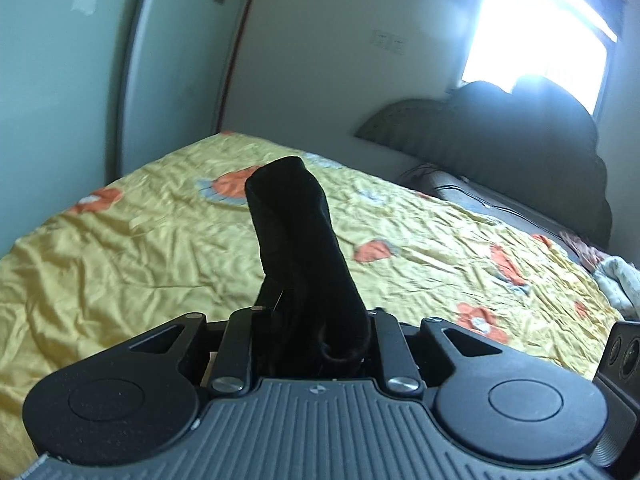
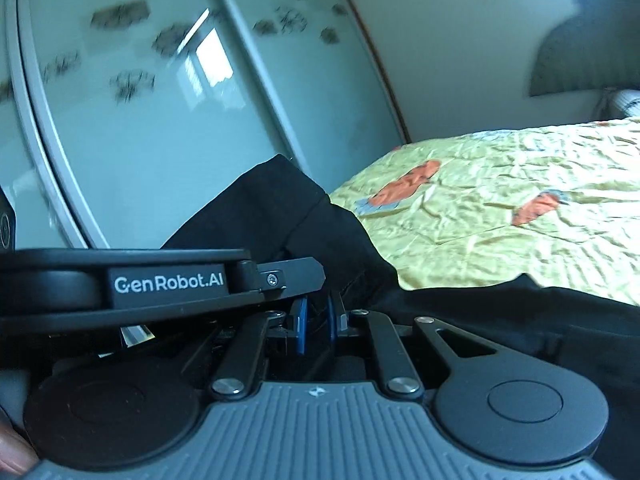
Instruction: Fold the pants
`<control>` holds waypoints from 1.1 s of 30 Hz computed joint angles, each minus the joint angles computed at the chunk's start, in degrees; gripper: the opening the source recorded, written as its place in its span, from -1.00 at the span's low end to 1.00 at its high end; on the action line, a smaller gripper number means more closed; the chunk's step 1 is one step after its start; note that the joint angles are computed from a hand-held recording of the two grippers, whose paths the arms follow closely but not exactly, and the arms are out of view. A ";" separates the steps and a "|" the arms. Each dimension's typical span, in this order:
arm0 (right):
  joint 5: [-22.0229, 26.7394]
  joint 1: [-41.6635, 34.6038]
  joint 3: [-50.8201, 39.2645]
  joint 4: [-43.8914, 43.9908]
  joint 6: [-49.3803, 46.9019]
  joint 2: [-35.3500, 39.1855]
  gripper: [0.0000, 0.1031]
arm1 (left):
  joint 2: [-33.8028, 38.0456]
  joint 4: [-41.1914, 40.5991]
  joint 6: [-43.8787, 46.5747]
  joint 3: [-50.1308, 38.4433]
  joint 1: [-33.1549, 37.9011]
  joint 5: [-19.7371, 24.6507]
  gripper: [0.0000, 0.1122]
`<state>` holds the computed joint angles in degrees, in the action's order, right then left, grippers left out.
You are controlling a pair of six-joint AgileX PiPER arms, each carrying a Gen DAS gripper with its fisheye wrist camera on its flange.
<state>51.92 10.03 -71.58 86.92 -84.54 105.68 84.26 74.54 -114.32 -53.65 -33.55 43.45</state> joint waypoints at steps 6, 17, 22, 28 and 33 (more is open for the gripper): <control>2.49 -5.29 3.94 2.84 -2.89 -2.84 -0.79 | 5.59 0.12 3.28 -6.99 -5.86 5.29 -0.66; 6.27 -16.84 7.80 5.76 -5.06 -4.60 -0.79 | 15.55 -1.26 12.19 -20.59 -11.05 3.76 -0.56; 6.66 -21.77 9.19 6.00 -5.79 -4.85 -0.79 | 21.14 -2.19 17.03 -27.03 -12.45 1.95 -0.55; 5.81 -26.08 9.88 5.59 -5.98 -4.32 -0.79 | 27.68 -4.76 22.61 -34.65 -13.91 0.57 -0.54; 4.33 -28.29 10.44 5.80 -6.52 -3.72 -0.79 | 32.31 -6.71 26.10 -40.14 -14.32 -0.86 -0.54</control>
<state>56.24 -18.26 -61.15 92.71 -91.06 101.95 116.57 67.84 -88.22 -93.79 -47.87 42.59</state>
